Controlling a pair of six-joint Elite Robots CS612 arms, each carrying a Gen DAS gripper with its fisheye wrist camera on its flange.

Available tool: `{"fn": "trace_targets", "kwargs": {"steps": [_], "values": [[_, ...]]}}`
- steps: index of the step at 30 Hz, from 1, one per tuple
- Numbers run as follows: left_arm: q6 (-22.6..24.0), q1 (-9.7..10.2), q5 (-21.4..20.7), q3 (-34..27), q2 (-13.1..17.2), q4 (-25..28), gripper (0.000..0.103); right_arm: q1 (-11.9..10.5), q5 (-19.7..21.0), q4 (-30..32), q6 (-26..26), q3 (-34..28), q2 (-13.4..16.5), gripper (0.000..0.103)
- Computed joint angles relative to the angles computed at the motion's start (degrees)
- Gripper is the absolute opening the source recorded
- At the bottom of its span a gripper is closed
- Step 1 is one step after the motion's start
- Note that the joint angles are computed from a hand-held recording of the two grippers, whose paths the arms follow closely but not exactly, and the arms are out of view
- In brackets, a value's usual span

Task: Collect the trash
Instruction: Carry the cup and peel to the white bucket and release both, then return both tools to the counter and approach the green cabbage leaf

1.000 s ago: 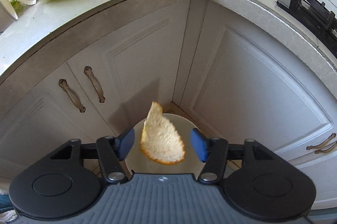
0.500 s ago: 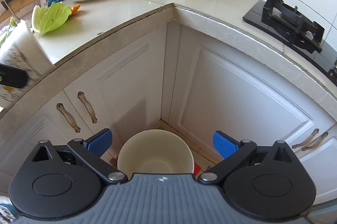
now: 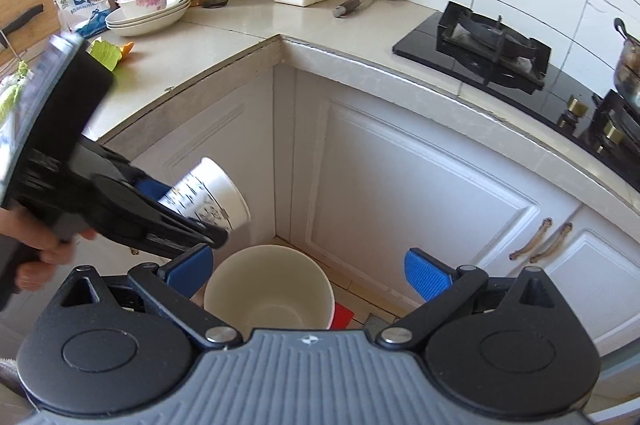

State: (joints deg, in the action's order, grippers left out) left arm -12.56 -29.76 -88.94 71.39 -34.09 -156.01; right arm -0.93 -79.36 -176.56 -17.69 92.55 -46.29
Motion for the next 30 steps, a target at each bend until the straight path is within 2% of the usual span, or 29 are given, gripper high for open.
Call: {"fn": "trace_targets", "kwargs": {"steps": [6,8,9,15,20,22,27,30], "values": [[0.89,-0.52,1.32,-3.5,2.95,2.01,0.066,-0.55,-2.11,-1.76,2.04,1.62,-0.97,0.103],[1.1,-0.68,2.14,-4.05,3.33,1.57,0.088,-0.69,-2.65,-2.2,2.49,1.91,-1.18,0.103],[1.12,-0.67,2.19,-3.8,3.33,0.04,0.091,-0.78,-2.72,-2.38,2.72,2.02,-1.26,0.103],[1.52,-0.62,2.39,-2.12,2.05,-5.15,0.092,-1.14,-2.27,-3.35,3.01,2.11,-1.32,0.103],[2.22,-0.9,3.3,-0.79,0.7,-7.45,0.092,-1.3,-0.75,-3.55,2.47,1.5,-1.01,0.103],[1.66,-0.76,3.1,0.06,0.02,-8.29,0.092,-1.23,-0.5,-3.6,1.87,1.2,-0.89,0.103],[0.37,-0.87,5.62,2.94,-2.03,-10.93,0.092,-1.09,1.03,-5.08,-0.27,0.64,-0.48,0.103],[0.01,-0.66,5.71,5.36,-3.56,-14.1,0.092,-1.19,3.52,-7.13,-2.71,0.38,0.08,0.103]]}}
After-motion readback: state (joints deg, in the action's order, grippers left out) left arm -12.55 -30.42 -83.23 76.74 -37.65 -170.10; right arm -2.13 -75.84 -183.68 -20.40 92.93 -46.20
